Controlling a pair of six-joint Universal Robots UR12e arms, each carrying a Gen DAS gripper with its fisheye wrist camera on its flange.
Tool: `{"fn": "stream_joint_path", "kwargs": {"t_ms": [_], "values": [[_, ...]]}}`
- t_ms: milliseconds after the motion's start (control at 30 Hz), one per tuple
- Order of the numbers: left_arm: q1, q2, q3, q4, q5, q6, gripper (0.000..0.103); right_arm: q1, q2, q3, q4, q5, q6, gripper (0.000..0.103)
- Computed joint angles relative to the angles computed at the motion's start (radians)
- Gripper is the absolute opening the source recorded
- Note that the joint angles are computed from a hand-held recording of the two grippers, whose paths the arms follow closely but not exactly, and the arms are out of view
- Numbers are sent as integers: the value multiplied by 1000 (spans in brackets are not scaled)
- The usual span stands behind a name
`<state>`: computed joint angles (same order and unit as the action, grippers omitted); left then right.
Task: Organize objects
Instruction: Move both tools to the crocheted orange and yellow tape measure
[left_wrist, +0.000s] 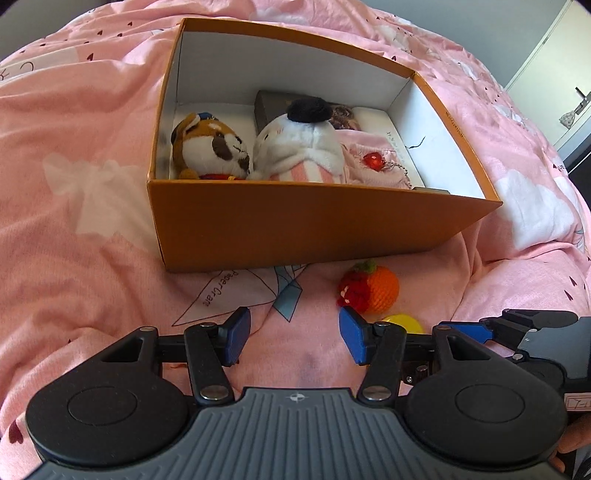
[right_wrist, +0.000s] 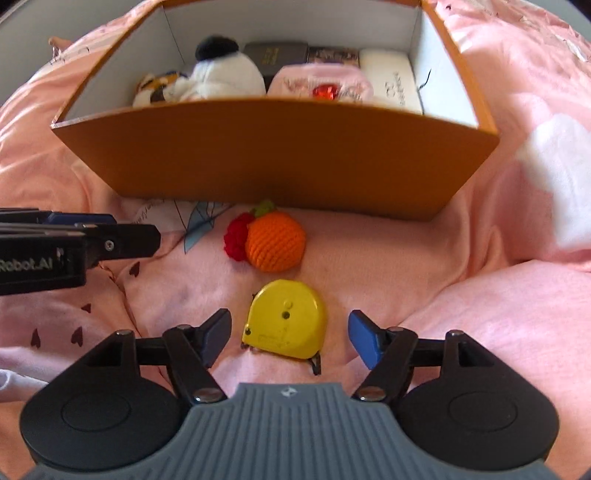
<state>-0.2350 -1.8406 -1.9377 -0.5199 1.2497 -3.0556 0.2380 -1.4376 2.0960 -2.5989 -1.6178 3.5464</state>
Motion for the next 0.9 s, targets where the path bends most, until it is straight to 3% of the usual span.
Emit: {"fn": "stream_joint_path", "kwargs": {"t_ms": [267,467,767,833,900], "values": [[1,-3,5,-25,-5,0,63,-14,19,-6,30,40,4,72],[2,-7,9,-30,-9,-2,63,-12,28,-10,40,51,-18,59],[14,-10,7,-27,-51,-14,63,-5,11,4,6,27,-15,57],[18,-12,7,-20,-67,-17,63,3,6,2,-7,-16,-15,32],[19,-15,8,-16,-82,-19,63,-9,-6,8,-27,7,-12,25]]}}
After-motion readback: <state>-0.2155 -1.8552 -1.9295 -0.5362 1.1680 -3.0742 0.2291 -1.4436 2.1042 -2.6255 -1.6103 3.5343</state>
